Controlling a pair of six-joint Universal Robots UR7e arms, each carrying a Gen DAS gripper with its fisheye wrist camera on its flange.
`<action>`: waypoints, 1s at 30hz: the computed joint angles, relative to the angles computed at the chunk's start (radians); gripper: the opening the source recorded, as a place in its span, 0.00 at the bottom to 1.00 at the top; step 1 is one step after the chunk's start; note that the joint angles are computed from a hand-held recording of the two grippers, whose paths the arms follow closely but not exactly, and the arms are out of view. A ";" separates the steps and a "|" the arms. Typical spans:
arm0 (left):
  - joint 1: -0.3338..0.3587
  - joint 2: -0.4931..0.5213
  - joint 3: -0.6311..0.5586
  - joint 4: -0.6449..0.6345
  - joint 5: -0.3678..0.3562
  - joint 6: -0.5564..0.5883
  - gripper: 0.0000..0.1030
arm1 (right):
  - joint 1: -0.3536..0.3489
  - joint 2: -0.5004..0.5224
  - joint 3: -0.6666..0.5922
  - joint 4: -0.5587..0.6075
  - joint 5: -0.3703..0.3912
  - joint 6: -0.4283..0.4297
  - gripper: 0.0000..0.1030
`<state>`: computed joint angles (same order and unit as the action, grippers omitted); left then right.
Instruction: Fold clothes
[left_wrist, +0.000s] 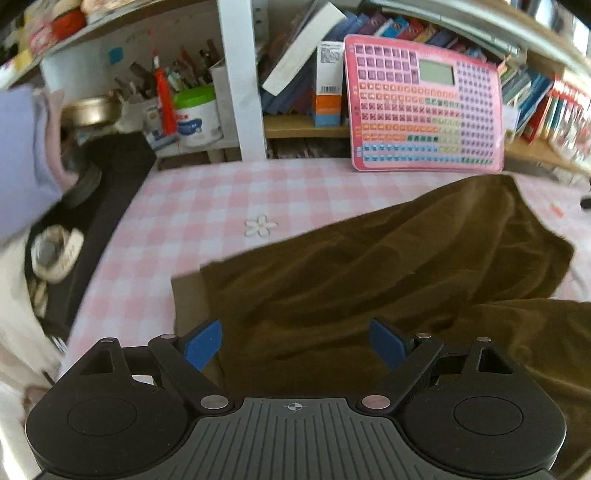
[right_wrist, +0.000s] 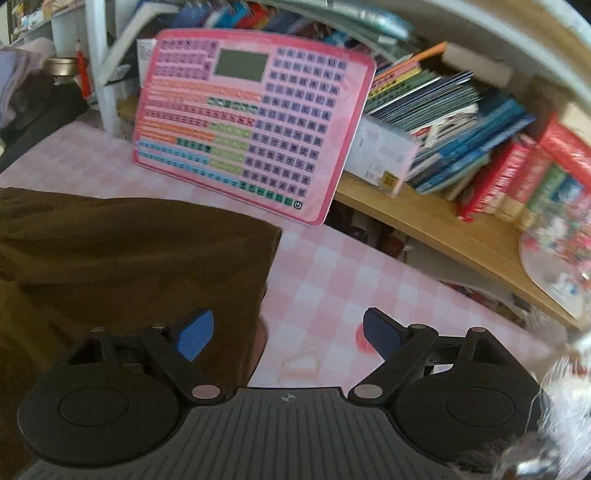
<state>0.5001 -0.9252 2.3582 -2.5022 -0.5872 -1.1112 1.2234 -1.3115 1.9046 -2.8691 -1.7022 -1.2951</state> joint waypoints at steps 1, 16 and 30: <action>0.017 0.004 -0.012 0.011 0.010 0.010 0.87 | 0.007 0.034 -0.036 0.016 -0.005 0.000 0.77; 0.212 0.048 -0.107 -0.091 0.096 0.353 0.55 | 0.029 0.277 -0.231 0.086 0.022 -0.024 0.51; 0.338 0.063 -0.147 -0.272 -0.042 0.695 0.60 | 0.013 0.293 -0.306 0.219 0.082 0.053 0.51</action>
<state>0.8380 -0.8624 2.2110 -2.7740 -0.6290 -0.4162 1.2363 -1.0186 1.5990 -2.6501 -1.6202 -1.2417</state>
